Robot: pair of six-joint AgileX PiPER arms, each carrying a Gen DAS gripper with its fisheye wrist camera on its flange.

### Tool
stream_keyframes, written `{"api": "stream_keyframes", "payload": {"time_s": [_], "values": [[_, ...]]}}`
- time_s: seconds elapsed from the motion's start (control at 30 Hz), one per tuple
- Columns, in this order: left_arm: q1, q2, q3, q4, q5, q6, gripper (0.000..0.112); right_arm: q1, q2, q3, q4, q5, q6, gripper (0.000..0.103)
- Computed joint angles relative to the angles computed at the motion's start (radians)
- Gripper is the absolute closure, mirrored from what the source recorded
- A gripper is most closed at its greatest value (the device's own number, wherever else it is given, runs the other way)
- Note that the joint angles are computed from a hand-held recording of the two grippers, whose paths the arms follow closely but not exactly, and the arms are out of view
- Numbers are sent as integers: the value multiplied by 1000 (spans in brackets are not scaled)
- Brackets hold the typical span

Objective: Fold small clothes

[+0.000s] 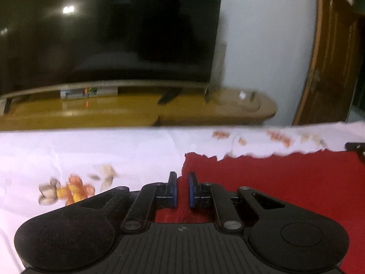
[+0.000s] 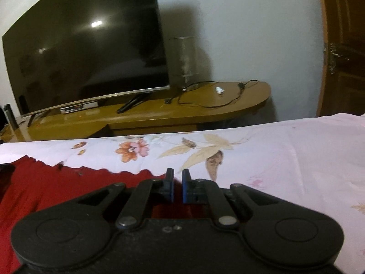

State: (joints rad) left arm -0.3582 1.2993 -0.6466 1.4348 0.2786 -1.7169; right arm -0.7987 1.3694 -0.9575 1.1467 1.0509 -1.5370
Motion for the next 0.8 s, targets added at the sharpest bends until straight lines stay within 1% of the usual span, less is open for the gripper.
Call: {"api": "stream_keyframes", "payload": {"time_s": [0.03, 0.07, 0.17, 0.23, 0.3, 0.37, 0.4, 0.43, 0.47, 0.53, 0.6, 0.67, 0.73, 0.8], "values": [[4, 27, -11, -60, 7, 60, 103, 8, 7, 1, -6, -19, 1, 96], [-3, 47, -14, -81, 19, 80, 103, 25, 18, 4, -24, -56, 12, 96], [-1, 53, -5, -1, 16, -8, 103, 60, 60, 16, -84, -122, 48, 96], [-9, 52, -6, -16, 26, 16, 103, 43, 71, 41, -43, -120, -5, 96], [-8, 50, -6, -21, 25, 20, 103, 49, 68, 40, -49, -122, 3, 95], [-2, 52, -9, -34, 21, 39, 103, 42, 77, 20, -64, -91, 22, 93], [-2, 55, -12, -41, 21, 47, 103, 28, 88, 0, -66, -58, 41, 89], [0, 53, -11, -44, 19, 50, 103, 2, 92, -15, -54, -12, 53, 76], [-3, 55, -13, -44, 21, 49, 103, -33, 95, -25, -22, 40, 54, 66], [-5, 54, -12, -43, 25, 49, 103, -56, 100, -49, -1, 93, 62, 62], [-16, 61, -17, -41, 39, 46, 103, -46, 121, -89, -24, 143, 87, 62], [-15, 61, -16, -39, 39, 46, 103, -11, 127, -114, -61, 148, 97, 63], [-19, 63, -18, -37, 42, 45, 103, 52, 137, -140, -138, 114, 143, 63], [-24, 65, -18, -30, 48, 37, 103, 119, 137, -141, -219, 55, 172, 64]]}}
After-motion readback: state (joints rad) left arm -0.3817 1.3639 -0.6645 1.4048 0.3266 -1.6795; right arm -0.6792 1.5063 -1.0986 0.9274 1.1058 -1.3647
